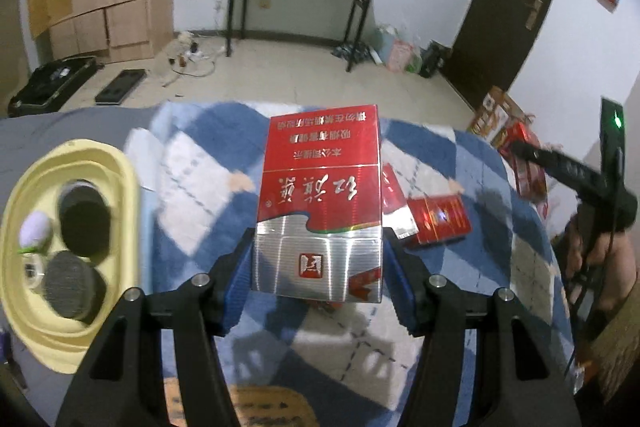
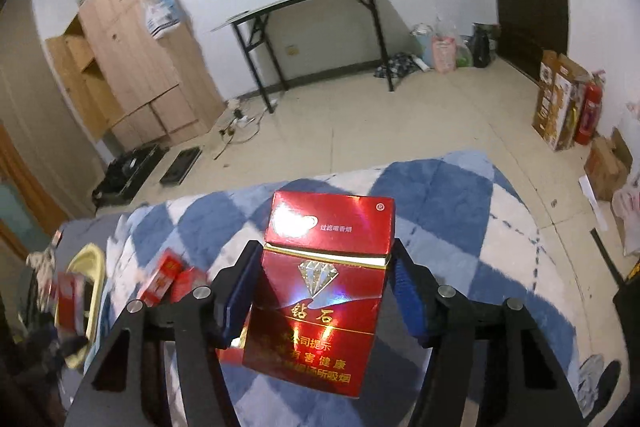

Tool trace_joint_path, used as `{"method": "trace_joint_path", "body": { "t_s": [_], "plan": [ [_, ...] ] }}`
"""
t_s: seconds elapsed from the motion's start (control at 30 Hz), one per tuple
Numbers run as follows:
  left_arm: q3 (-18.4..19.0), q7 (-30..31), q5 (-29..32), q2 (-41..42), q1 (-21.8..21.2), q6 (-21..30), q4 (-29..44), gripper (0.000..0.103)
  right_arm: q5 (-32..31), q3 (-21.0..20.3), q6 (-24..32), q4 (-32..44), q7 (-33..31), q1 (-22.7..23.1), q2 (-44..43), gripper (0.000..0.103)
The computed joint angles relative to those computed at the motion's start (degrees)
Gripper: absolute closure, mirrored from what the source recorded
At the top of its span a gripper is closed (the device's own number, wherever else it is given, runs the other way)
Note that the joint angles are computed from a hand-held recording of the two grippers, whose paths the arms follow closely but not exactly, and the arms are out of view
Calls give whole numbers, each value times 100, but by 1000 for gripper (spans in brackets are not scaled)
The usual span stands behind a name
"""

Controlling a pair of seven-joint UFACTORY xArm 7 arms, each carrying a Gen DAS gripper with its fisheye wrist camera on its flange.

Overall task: Organize rigid objects
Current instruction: 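Lift and turn the red box upright in the right tool while the left tool holds its box, then carry both red boxes into the yellow tray and open both tools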

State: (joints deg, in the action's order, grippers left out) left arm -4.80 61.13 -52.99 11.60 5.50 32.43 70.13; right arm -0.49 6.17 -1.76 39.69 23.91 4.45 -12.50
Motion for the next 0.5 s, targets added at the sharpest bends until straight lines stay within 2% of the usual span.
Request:
{"method": "trace_joint_path", "body": {
  "t_s": [0.1,0.23,0.33,0.5],
  "plan": [
    [165,-90,23,-97,187,186,163,42,62,-132,-18,-144,-253,357,-269,43],
    [375,-361,443,119,406,77,569,42,195,-45,162,73,-421,868,-374,43],
    [452,-521,720,470,712,135,1051,42,343,115,184,556,-538,1405,29,43],
    [513,-761,1275,1368,1288,199,2060,42,70,621,380,1658,-587,1768,1103,43]
  ]
}}
